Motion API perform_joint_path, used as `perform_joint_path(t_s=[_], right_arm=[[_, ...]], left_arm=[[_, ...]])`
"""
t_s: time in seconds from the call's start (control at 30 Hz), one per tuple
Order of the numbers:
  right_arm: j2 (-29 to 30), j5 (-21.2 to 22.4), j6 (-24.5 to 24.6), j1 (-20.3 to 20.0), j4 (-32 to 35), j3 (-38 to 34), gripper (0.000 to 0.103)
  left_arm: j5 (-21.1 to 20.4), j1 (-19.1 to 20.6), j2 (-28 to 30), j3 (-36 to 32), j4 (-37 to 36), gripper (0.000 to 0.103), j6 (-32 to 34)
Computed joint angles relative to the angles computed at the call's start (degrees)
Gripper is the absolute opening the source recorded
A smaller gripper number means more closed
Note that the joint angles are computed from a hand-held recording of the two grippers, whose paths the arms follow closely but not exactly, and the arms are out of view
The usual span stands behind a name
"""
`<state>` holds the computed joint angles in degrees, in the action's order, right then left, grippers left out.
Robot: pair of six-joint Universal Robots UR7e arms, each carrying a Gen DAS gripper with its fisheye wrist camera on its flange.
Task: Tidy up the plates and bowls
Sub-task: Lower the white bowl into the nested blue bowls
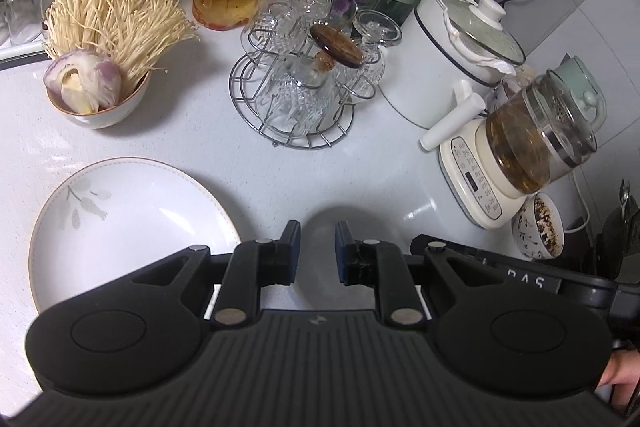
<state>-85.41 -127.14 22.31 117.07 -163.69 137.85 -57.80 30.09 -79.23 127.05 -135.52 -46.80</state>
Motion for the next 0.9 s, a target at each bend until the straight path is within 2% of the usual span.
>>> perform_joint_path(t_s=[0.2, 0.43, 0.73, 0.9], right_arm=[[1.4, 1.0, -1.4, -2.5, -5.7, 2.1, 0.051], [2.4, 5.6, 0.5, -7.7, -8.6, 4.2, 0.050], [3.8, 9.5, 1.6, -11.1, -10.0, 5.1, 0.031], [4.5, 8.3, 1.7, -11.4, -8.8, 4.8, 0.022]], left_arm=[[0.8, 0.3, 0.0, 2.0, -2.6, 0.029, -0.3], [-0.4, 1.6, 1.5, 1.4, -2.1, 0.041, 0.7], [-1.4, 2.1, 3.5, 0.6, -1.9, 0.042, 1.3], [-1.9, 2.5, 4.4, 0.0, -1.4, 0.042, 2.0]])
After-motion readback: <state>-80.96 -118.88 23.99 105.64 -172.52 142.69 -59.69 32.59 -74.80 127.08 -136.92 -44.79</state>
